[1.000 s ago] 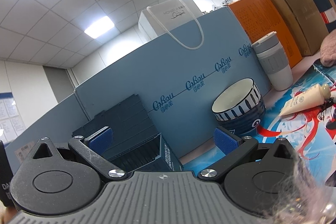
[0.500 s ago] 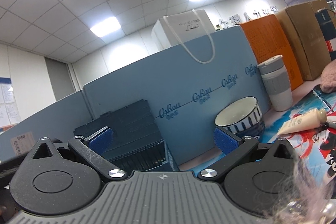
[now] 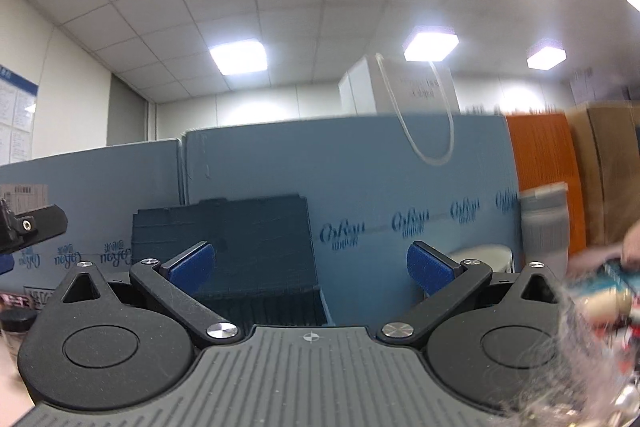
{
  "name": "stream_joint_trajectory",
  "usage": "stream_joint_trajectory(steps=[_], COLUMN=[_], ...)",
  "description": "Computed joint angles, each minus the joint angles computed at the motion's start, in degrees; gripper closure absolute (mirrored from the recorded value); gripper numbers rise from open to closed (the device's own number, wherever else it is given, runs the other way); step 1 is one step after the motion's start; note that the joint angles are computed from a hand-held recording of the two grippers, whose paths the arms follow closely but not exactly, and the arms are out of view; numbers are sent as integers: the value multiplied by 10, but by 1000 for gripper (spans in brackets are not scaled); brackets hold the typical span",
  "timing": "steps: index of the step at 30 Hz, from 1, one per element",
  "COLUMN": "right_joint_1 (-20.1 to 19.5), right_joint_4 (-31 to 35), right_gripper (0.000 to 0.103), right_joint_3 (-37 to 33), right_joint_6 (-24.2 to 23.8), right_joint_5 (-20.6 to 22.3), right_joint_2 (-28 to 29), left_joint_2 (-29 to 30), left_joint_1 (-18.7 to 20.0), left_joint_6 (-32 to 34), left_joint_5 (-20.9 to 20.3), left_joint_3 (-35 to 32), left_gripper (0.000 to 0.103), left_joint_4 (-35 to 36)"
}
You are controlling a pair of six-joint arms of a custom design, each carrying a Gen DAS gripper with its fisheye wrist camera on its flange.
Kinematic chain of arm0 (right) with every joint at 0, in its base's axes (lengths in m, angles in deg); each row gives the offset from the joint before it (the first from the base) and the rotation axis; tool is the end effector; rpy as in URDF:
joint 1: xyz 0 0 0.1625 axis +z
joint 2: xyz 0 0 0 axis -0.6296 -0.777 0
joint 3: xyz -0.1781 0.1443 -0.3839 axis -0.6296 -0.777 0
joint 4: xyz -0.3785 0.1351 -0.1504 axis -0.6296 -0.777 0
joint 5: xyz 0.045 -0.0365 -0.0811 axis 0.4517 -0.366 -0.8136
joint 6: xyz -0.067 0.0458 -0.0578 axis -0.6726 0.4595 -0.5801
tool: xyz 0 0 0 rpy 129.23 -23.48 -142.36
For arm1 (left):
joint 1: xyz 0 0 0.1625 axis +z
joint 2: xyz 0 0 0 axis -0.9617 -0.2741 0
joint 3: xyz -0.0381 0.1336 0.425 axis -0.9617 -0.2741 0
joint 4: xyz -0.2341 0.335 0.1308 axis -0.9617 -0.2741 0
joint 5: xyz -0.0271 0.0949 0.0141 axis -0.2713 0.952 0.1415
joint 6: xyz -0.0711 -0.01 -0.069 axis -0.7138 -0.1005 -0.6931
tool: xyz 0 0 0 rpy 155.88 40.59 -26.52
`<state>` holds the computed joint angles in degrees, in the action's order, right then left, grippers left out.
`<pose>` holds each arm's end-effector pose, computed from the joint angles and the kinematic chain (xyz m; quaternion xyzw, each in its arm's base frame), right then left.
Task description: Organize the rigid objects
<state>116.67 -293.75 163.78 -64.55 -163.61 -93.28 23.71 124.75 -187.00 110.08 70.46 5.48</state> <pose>0.0578 -0.4610 0.1175 0.2256 -0.6195 0.7081 0.2530 -0.1748 -0.4884 -0.0011 0.2762 0.6601 -0.6922 0.0940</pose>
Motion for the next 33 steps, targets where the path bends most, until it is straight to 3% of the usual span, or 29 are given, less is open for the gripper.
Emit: stream_joint_trajectory(steps=[5,14,25,33], right_joint_1=[-22,-11,-6,-8], right_joint_4=[-9,1,21,12], right_gripper=[0,0,0,0], right_joint_3=[3,3,9,9], right_joint_6=[32,7,19,18], right_joint_5=[38,4,-23,-20], right_joint_2=[-1,3,-5,-3], left_joint_2=[8,5,5,9], left_joint_1=[1,6,4,0], left_joint_6=[24,26,25,42], left_joint_5=[21,54,42,42], left_joint_3=[-8,7,8,16], left_gripper=[0,0,0,0], left_joint_4=[38,20,14,-8])
